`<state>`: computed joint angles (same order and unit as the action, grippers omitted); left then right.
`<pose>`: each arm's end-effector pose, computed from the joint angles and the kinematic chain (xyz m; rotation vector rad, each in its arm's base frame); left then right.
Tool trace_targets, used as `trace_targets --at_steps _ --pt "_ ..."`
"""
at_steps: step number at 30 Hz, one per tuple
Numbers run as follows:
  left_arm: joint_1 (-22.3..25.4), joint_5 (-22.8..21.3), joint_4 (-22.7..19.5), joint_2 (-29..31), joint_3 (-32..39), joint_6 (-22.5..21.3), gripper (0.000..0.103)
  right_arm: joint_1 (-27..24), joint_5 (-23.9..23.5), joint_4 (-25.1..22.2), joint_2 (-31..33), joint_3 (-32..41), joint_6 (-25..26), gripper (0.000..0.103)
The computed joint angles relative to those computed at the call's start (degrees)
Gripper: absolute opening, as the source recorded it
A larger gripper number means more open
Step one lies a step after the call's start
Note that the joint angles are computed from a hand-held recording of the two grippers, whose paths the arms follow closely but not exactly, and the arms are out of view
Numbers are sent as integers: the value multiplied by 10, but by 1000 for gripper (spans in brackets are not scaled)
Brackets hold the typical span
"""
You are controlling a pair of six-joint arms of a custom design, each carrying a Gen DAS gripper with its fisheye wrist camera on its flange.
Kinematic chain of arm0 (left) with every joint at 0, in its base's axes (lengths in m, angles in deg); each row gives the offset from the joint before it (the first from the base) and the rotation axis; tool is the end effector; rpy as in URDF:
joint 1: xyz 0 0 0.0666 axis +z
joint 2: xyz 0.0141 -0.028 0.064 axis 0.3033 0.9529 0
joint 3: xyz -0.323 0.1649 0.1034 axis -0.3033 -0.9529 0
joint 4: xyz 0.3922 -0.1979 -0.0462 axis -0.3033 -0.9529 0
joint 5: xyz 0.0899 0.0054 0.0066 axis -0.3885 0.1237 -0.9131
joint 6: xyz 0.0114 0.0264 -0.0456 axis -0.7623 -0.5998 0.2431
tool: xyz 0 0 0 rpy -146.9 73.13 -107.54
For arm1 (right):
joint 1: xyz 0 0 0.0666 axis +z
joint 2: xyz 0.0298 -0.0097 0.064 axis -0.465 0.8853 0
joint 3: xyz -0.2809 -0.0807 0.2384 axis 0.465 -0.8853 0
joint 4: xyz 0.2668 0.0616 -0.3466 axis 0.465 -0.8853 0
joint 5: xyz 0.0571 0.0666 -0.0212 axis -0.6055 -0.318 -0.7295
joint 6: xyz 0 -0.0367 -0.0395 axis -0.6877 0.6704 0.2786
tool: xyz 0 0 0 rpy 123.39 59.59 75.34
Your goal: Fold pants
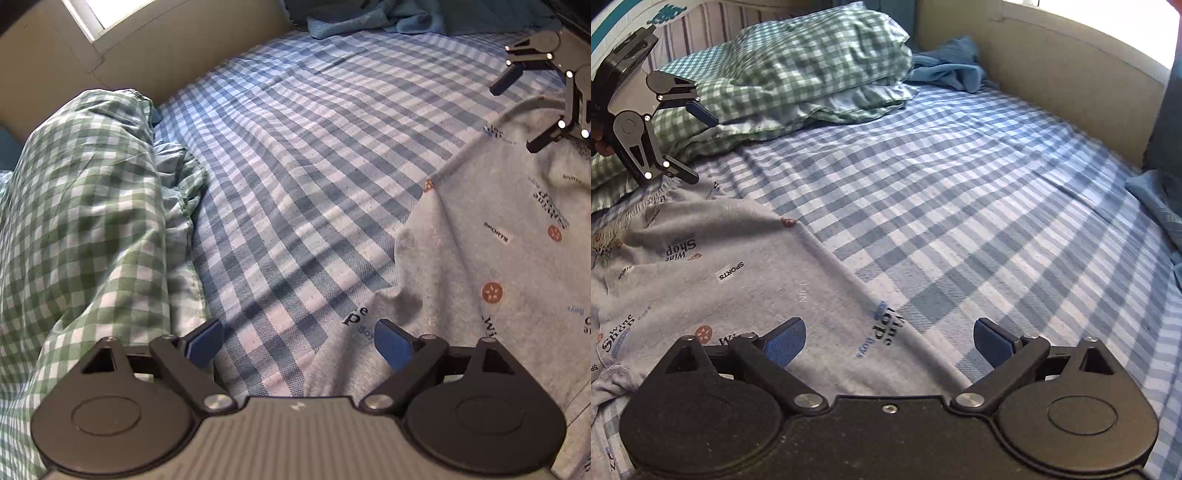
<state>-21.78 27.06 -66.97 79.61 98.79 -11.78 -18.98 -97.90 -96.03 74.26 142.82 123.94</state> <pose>0.4089 -0.3164 0.4993 0.4073 2.5988 0.3414 0.6174 0.1135 0.4923 -1.5038 2.0859 0.4898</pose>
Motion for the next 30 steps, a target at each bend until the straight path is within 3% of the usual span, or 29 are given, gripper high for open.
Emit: trace_targets --at_steps 2,4,6,9,13,15,16,17,24,30 --pt "0 0 9 -2 -11 -7 85 9 1 -4 2 0 3 95" --pt "5 27 12 1 -12 -11 65 16 -6 -13 9 8 -3 90" --pt "8 56 5 7 -10 -24 30 26 -12 -35 22 24 1 85" --pt "5 69 4 11 -14 -35 2 46 7 -48 30 33 28 71" --pt "-16 9 -8 19 -11 -37 0 66 37 -58 45 45 24 54" --pt "-25 -35 -18 20 -11 -22 0 66 29 -68 49 54 17 30" --pt "-28 -54 -22 18 -12 -14 0 68 36 -52 39 41 11 11" --pt "-29 -66 -21 14 -14 -5 0 70 45 -39 29 29 11 4" --pt "-49 -142 -43 0 -7 40 0 66 36 51 -48 -61 -14 0" --pt "-101 -250 -59 -6 -5 70 0 62 33 165 -153 -174 -48 0"
